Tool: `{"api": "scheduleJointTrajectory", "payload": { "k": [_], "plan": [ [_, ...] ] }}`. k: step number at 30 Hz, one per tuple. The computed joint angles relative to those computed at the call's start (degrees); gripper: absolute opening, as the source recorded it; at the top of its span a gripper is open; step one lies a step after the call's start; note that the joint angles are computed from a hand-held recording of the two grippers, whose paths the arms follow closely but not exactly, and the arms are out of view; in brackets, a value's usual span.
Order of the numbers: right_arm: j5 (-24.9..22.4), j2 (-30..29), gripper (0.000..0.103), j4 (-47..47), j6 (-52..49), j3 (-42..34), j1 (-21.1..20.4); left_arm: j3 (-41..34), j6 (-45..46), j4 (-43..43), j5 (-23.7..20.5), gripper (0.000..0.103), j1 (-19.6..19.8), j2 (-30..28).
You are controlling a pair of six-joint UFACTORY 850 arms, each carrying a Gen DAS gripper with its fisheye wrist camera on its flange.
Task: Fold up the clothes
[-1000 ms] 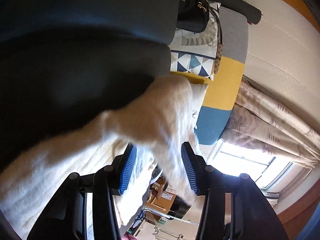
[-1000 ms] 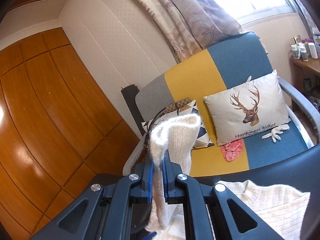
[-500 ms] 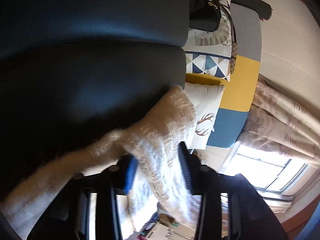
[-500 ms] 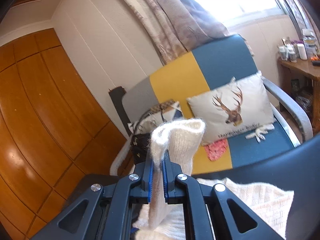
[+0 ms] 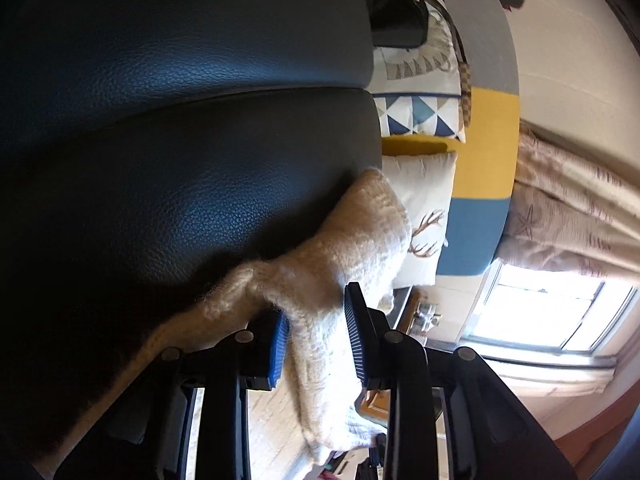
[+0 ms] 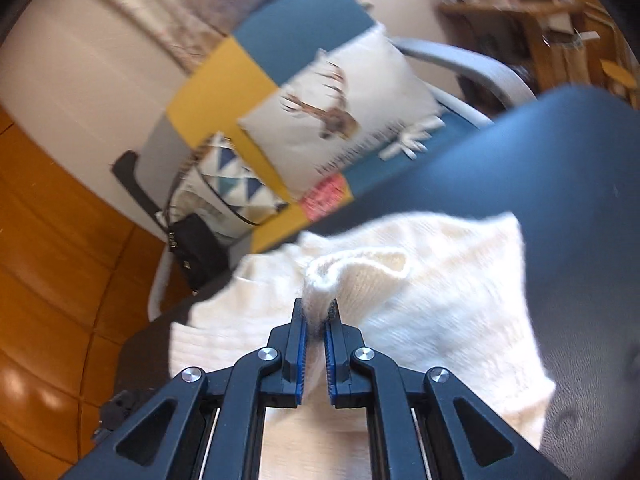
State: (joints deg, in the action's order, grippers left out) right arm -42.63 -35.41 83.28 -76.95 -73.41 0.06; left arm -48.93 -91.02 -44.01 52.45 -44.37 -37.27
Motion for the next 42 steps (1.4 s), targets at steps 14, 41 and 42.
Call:
{"api": "scheduleJointTrajectory", "payload": {
  "k": [14, 41, 42],
  "plan": [
    [-3.01, -1.26, 0.006, 3.64, -6.54, 0.37, -2.76, -0.36, 7.55, -3.32, 1.87, 0.028, -1.28, -0.63],
    [-15.36, -1.67, 0.026, -15.53, -9.83, -4.22, 5.5, 0.27, 3.64, 1.48, 2.4, 0.029, -1.62, -0.36],
    [-17.39, -3.6, 0.026, -17.07, -9.02, -7.33, 7.67, -0.01, 5.05, 0.85, 1.71, 0.029, -1.67, -0.25]
  ]
}}
